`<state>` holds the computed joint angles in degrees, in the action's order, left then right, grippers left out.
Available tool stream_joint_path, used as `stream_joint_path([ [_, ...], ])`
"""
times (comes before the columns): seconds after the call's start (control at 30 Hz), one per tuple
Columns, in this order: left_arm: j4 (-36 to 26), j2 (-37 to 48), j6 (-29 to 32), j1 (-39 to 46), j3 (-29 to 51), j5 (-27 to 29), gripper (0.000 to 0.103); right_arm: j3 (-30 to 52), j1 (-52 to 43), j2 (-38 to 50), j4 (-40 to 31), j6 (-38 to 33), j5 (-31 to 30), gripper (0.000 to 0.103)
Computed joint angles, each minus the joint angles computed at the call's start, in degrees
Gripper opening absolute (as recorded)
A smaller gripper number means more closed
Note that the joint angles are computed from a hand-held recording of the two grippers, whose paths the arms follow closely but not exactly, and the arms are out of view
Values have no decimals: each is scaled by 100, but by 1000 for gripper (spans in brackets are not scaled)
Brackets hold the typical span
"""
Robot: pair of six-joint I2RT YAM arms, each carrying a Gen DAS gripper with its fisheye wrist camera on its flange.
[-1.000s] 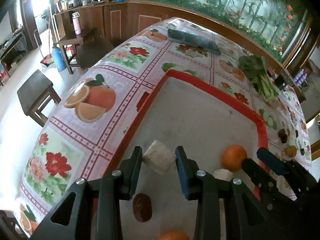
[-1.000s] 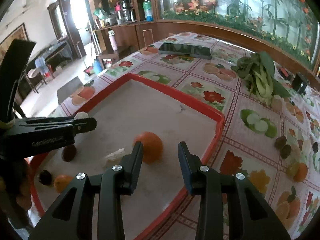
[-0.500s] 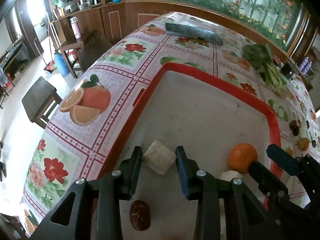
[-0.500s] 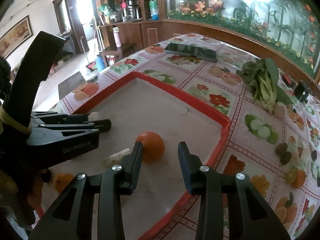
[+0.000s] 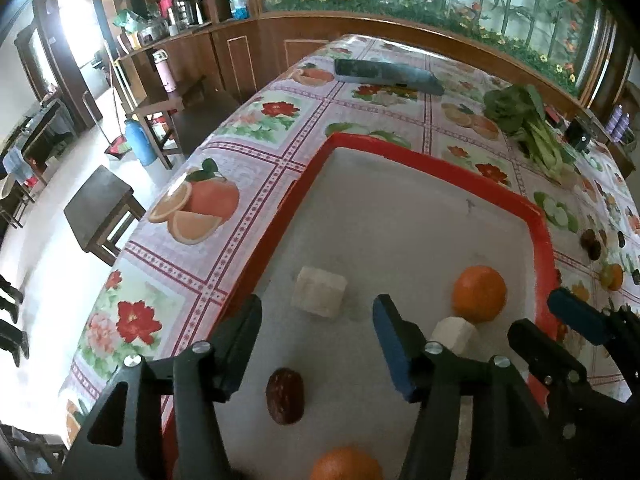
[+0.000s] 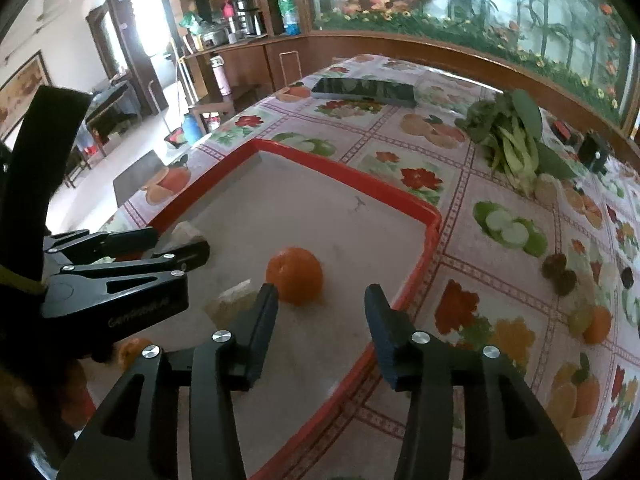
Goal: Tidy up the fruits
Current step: 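Move both grippers back toward the fruit pile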
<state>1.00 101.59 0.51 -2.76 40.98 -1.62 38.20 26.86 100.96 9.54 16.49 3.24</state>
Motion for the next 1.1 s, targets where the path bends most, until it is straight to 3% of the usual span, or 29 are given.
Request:
stream_joint_path([
  [0.37, -119, -969, -440, -636, -694, -293, 69, -843, -210, -1135, -321, 328, -305, 66],
  [0.67, -511, -1241, -1164, -1617, -802, -569, 71, -1586, -811, -2133, -825, 94, -588, 70],
  [0.8, -761, -1145, -1523, -2203, -591, -756, 71, -1855, -1503, -2677, -1154, -354, -658, 77],
  [0.93, -981, -935, -1824, -2730, -290, -927, 72, -1984, -2680, -3039, -1306, -1232, -866, 83],
  [1.1, -1217, -582, -1977, -3226, 176, -1150, 73, -1674, -4345, -2288, -841, -2645, -1427, 84],
])
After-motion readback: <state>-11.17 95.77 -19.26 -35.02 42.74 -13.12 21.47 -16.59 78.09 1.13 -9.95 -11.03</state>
